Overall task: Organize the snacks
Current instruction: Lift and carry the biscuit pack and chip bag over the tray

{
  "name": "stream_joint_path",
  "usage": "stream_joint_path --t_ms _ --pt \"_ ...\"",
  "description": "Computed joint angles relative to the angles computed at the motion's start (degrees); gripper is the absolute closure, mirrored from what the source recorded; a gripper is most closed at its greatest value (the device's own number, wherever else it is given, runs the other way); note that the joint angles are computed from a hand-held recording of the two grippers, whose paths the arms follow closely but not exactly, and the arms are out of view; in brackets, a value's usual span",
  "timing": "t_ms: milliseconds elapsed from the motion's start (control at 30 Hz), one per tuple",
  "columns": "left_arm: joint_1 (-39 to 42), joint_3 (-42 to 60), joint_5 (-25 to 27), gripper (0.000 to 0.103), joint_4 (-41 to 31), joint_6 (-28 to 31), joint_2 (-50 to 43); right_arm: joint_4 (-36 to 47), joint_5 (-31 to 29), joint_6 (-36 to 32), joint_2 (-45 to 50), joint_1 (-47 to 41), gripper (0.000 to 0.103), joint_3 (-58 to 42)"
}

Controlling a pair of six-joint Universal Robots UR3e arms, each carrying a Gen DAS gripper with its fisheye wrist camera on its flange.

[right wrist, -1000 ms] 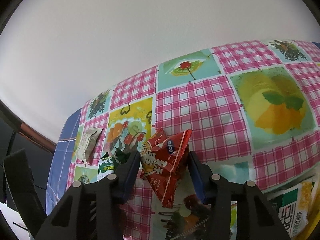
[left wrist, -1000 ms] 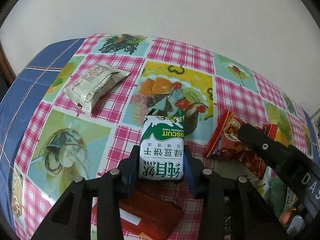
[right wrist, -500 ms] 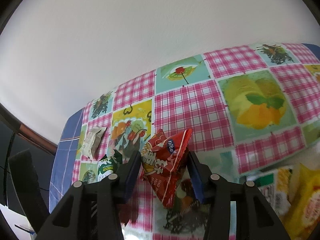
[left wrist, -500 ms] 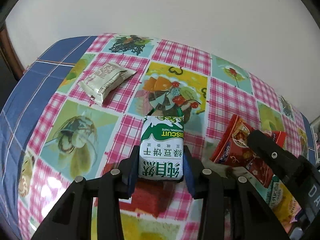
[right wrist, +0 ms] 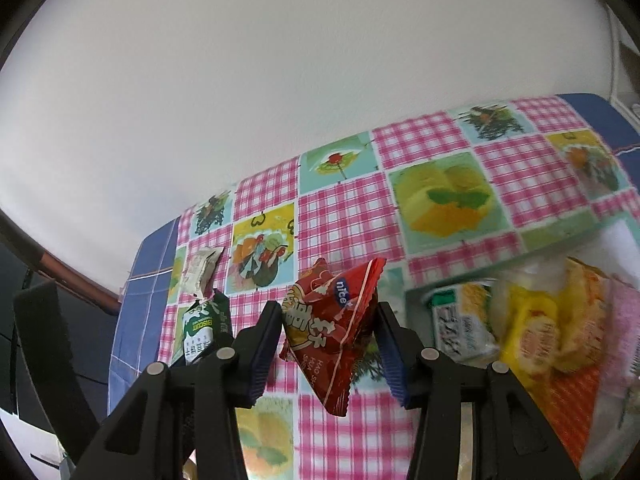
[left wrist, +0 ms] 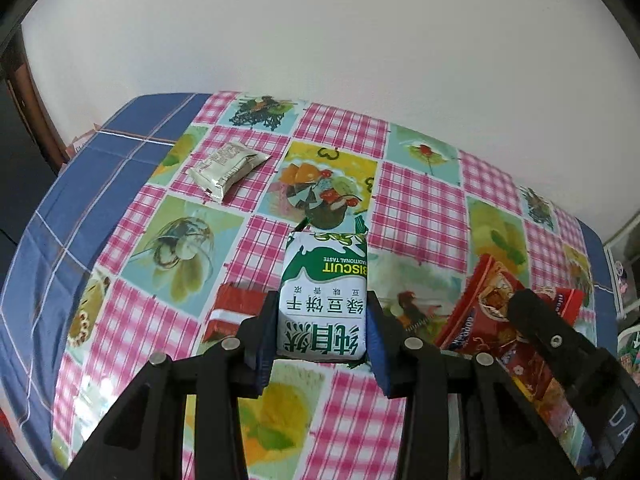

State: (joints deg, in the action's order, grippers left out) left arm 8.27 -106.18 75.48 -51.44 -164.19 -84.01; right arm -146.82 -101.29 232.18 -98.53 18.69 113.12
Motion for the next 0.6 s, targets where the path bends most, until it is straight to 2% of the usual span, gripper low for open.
stream_joint_path --t_ms 267,600 --pt "2.07 -4.72 -1.57 0.061 -4.61 2.79 10.95 5.65 -2.86 3.04 -7.48 3.1 0.053 2.15" --pt "-0.34 -7.22 -0.9 0.061 -8.33 2.67 16.49 15.33 -4.19 4.99 -13.71 4.64 0.053 1.45"
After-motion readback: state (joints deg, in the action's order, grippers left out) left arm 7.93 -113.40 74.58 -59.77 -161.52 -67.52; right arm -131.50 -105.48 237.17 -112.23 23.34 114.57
